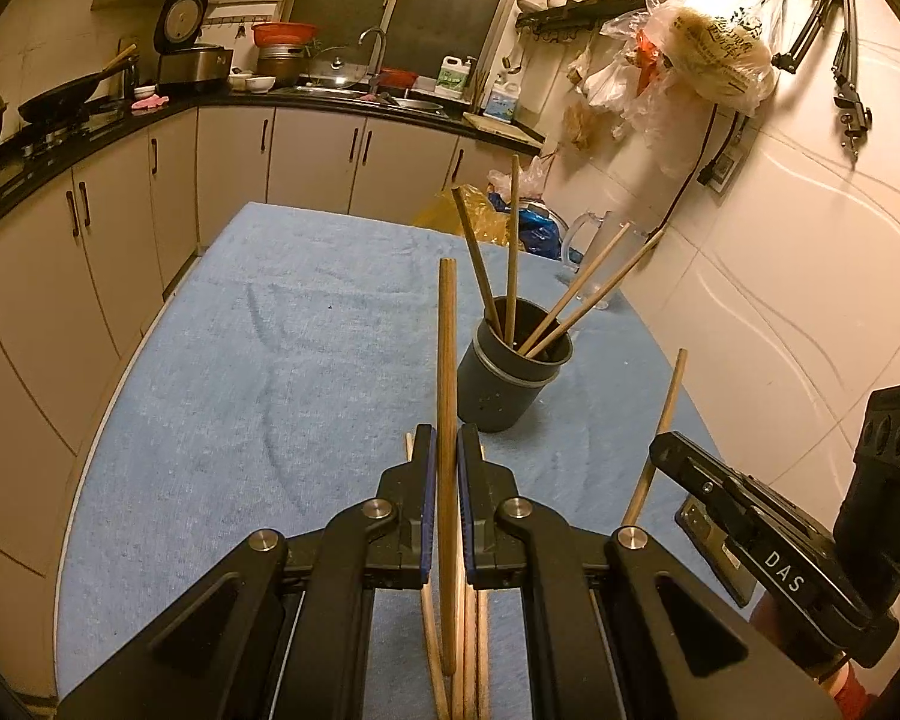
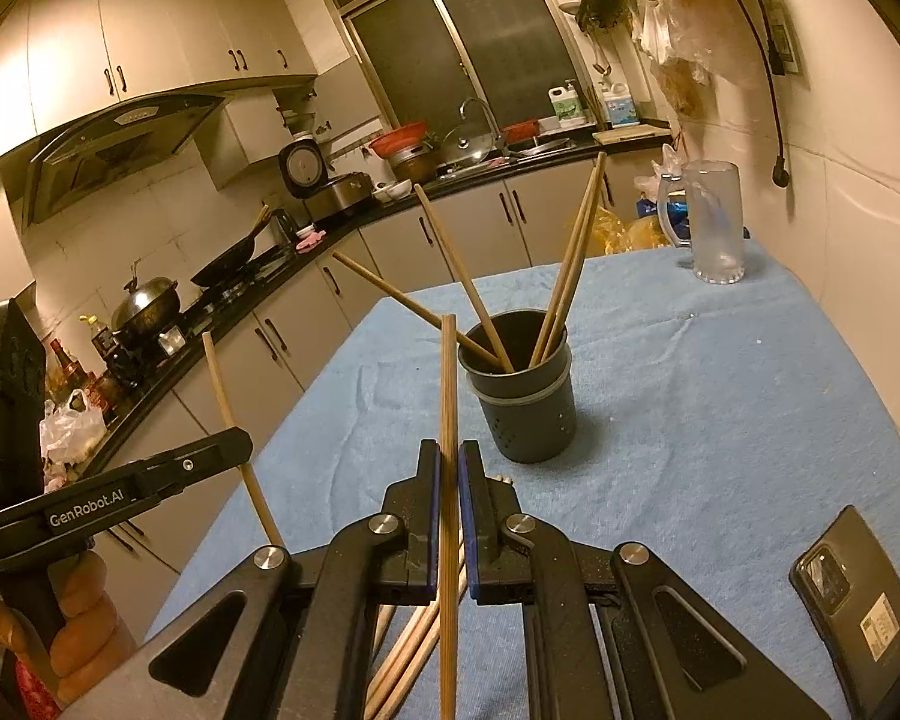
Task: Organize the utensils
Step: 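Lift the left gripper's chopstick upright over the black cup while the right gripper carries its own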
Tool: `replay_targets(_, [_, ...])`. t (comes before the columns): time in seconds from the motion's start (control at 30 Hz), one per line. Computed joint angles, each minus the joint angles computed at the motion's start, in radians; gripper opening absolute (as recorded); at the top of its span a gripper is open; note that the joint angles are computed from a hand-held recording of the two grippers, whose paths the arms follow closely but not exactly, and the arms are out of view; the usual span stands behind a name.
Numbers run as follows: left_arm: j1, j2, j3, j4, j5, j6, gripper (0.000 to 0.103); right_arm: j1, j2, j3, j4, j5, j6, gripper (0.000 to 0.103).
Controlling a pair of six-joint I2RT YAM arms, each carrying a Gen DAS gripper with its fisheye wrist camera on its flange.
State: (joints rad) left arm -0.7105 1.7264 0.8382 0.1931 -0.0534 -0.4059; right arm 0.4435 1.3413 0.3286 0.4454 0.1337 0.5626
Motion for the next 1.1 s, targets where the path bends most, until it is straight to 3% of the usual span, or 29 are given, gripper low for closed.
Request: replay_targets(1.1, [-0.040,0.006,0.110,-0.074,-0.027,0.019,0.006,-0.069,-0.198,-0.032,-0.071,0.008,-0.026,0.006])
